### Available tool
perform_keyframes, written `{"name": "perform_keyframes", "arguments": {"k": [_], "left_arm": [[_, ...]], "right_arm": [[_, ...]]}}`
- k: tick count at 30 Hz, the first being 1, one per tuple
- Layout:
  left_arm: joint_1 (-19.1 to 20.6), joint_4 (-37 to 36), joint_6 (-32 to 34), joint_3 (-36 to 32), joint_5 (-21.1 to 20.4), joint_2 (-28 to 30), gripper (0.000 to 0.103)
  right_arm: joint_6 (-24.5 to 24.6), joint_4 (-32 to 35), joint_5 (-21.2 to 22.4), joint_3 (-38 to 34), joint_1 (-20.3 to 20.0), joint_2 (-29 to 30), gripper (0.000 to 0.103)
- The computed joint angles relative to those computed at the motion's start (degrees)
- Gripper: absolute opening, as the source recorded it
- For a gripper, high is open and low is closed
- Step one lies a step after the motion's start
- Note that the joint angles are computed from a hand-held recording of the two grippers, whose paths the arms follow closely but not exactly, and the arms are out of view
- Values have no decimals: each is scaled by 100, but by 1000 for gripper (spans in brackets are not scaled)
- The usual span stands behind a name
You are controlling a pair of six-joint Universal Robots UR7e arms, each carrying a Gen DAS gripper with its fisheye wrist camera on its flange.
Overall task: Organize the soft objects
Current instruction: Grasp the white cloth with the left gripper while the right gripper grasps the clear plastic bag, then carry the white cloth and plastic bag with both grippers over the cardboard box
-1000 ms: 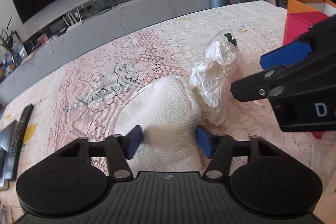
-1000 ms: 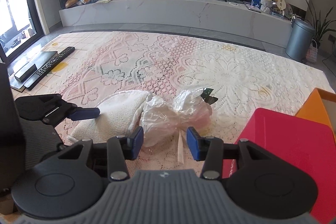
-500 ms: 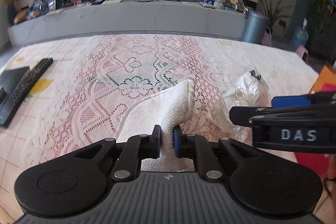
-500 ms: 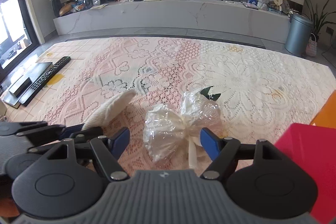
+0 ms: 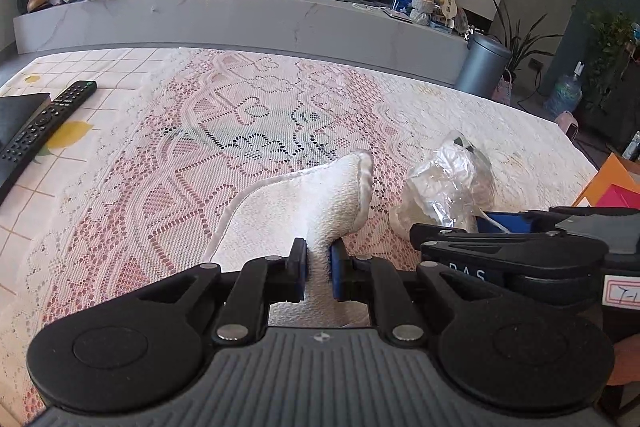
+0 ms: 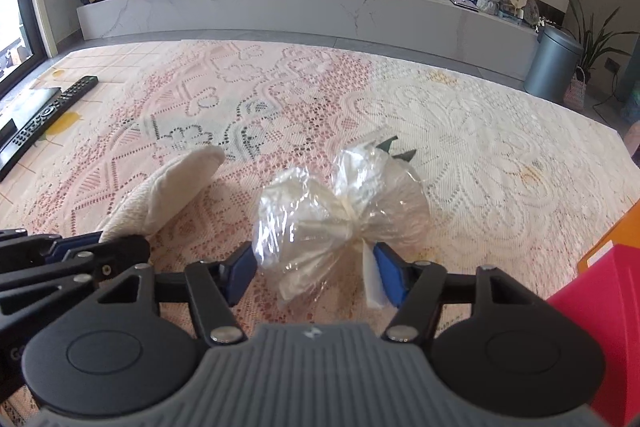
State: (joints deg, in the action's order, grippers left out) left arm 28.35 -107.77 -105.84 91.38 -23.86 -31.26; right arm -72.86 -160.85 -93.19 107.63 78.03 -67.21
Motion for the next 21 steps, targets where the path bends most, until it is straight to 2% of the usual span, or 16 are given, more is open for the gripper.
{"name": "perform_keyframes", "arguments": {"k": [1, 2, 6, 15, 21], "left_arm": [[1, -17, 0, 5, 0, -1, 13], [1, -27, 2, 10, 0, -3, 13], [0, 1, 5, -2, 10, 3, 13], [-158, 793, -298, -336, 112, 75, 12], [-345, 1387, -892, -601, 68, 103, 11]], "right_arm": [[8, 1, -26, -13, 5, 18, 44], [27, 43, -74, -37, 13, 31, 32], [-1, 145, -42, -59, -12, -1, 24], [-192, 733, 317, -10, -128, -457, 21], [-276, 1352, 646, -34, -277, -904, 21]]}}
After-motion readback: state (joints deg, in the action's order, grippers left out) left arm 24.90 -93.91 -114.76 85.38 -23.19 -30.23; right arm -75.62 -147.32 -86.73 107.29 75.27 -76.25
